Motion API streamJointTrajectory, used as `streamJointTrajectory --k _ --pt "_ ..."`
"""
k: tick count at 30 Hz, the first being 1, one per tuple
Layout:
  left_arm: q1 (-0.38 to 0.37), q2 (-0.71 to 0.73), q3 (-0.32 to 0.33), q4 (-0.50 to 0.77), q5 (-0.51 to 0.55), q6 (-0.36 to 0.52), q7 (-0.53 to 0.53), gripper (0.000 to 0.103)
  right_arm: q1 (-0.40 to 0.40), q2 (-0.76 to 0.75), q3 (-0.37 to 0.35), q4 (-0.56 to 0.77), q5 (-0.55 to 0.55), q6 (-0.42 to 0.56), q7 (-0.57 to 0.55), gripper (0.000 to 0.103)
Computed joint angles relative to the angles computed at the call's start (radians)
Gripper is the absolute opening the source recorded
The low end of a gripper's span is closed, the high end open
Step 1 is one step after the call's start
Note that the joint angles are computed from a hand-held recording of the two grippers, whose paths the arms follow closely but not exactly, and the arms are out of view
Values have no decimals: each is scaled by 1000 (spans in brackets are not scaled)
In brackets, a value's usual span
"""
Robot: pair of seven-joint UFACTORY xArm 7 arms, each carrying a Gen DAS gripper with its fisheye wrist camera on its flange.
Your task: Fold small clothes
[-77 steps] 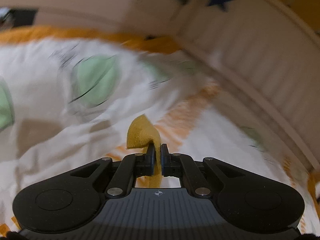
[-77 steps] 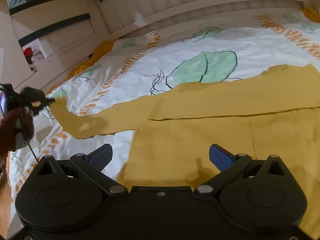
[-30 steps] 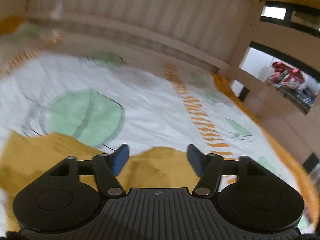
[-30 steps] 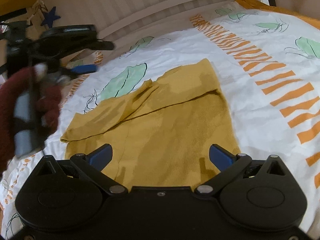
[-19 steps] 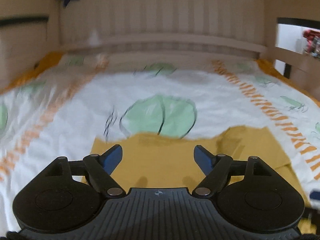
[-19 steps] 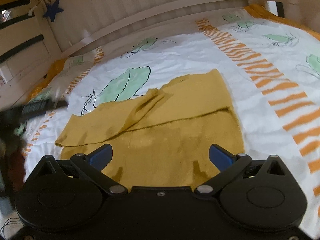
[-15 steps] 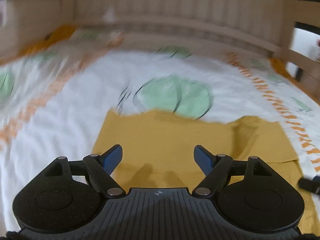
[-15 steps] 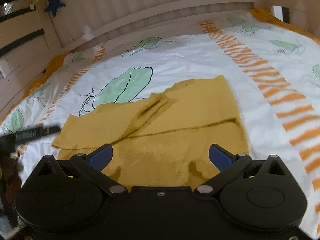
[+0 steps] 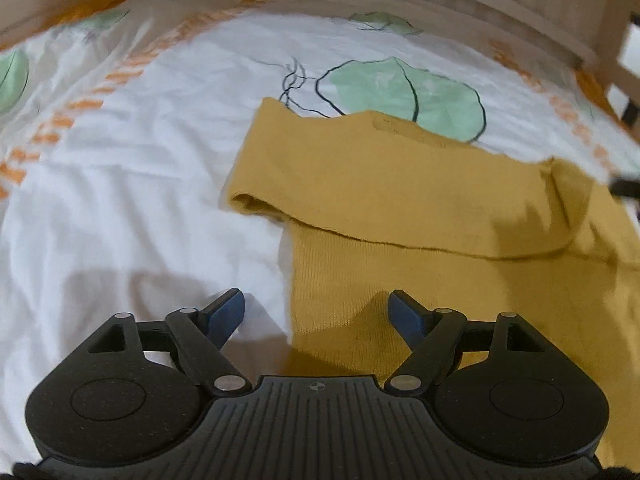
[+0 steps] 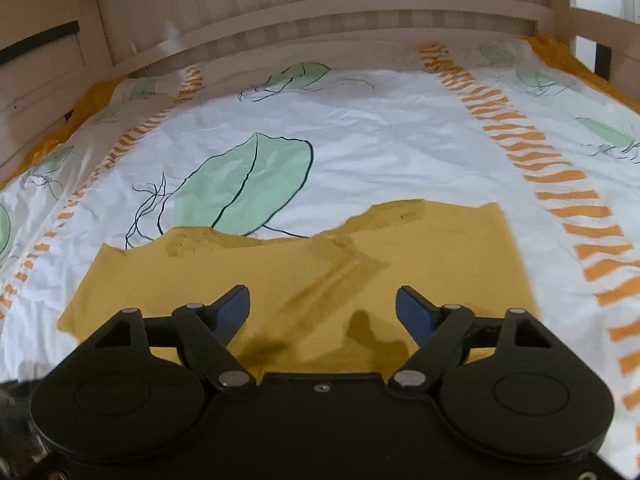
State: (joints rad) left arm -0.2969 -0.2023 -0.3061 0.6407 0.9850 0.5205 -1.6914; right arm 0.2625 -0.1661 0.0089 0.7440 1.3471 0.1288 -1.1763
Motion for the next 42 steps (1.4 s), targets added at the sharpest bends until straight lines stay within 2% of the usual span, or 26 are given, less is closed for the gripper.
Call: streamJointTrajectory --k 3,5,6,7,8,9,13,18,19,21,24,25,29,33,41,42 --pt "-5 20 -7 10 28 9 -5 92 -10 70 17 54 -69 -4 107 78" --pt "-18 35 -8 24 30 33 7 94 -28 109 24 82 -140 19 190 64" --pt "-22 38 -5 26 36 36 6 95 -40 121 23 92 -174 51 223 50" --pt "-26 38 -1 24 39 35 3 95 -54 130 20 103 -177 95 227 31" --pt "-28 37 5 22 41 29 2 95 -68 130 17 109 -152 135 208 26" --pt "-29 31 11 17 39 19 1 95 -80 120 14 102 -119 162 179 25" --pt "-22 28 20 13 36 -4 -4 95 -97 48 16 24 -142 146 134 24" --pt "-13 24 19 9 39 -16 -15 95 -111 -33 -23 -75 -320 172 219 25" --pt "-12 24 18 8 41 -16 -19 95 -106 -48 -38 -89 -326 175 216 30" --pt "-11 25 16 9 45 -15 -25 95 -81 -60 -67 -97 -284 161 174 35" --pt "-10 25 15 9 52 -16 -36 95 -49 -59 -109 -78 -153 155 76 61" --pt "-9 25 16 9 54 -18 -40 95 -42 -50 -118 -62 -90 160 23 63" --pt "-8 24 17 7 58 -22 -45 95 -64 7 -89 2 41 170 -114 63" --pt "-8 24 17 7 59 -25 -48 96 -106 65 -47 52 88 192 -144 63" --pt "-8 28 15 10 67 -22 -58 96 -147 147 18 108 63 170 -95 63" --pt "-9 29 15 10 69 -21 -59 96 -148 152 24 111 43 163 -78 59"
